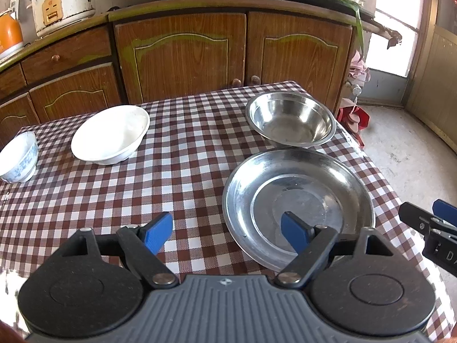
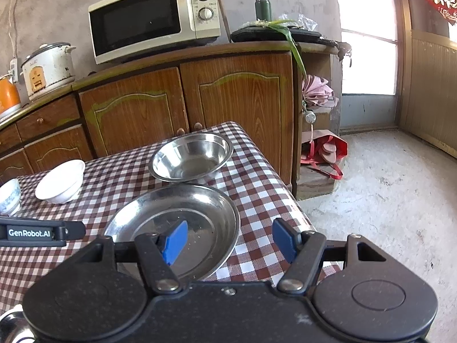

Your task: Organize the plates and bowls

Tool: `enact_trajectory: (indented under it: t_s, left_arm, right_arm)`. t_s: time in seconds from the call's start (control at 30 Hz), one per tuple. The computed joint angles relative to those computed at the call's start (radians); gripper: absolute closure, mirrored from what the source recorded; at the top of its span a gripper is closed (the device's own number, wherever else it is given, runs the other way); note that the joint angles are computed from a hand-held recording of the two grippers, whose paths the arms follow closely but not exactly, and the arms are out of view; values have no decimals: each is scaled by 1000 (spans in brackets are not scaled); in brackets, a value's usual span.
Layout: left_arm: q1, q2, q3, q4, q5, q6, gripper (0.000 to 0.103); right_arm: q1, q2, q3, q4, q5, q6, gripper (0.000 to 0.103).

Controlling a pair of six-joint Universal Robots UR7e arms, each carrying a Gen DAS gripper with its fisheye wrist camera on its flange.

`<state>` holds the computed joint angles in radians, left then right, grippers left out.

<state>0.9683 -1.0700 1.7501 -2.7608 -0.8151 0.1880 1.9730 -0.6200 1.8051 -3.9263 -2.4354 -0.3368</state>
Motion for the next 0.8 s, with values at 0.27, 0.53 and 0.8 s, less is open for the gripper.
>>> enact_trajectory:
  t_s: [0.27,0.53,0.8]
  left_arm:
    - [20,37,-34,0,0,16,18]
    - [46,75,-65,-21,-29,34,18]
    - [78,130,-107,-52,-47,50,18]
  right_arm:
    - [-47,-3,-4,76,19,71,24]
    - [-70,3,-18,121,44,97,24]
    - [-95,9,-34,157,65,119,24]
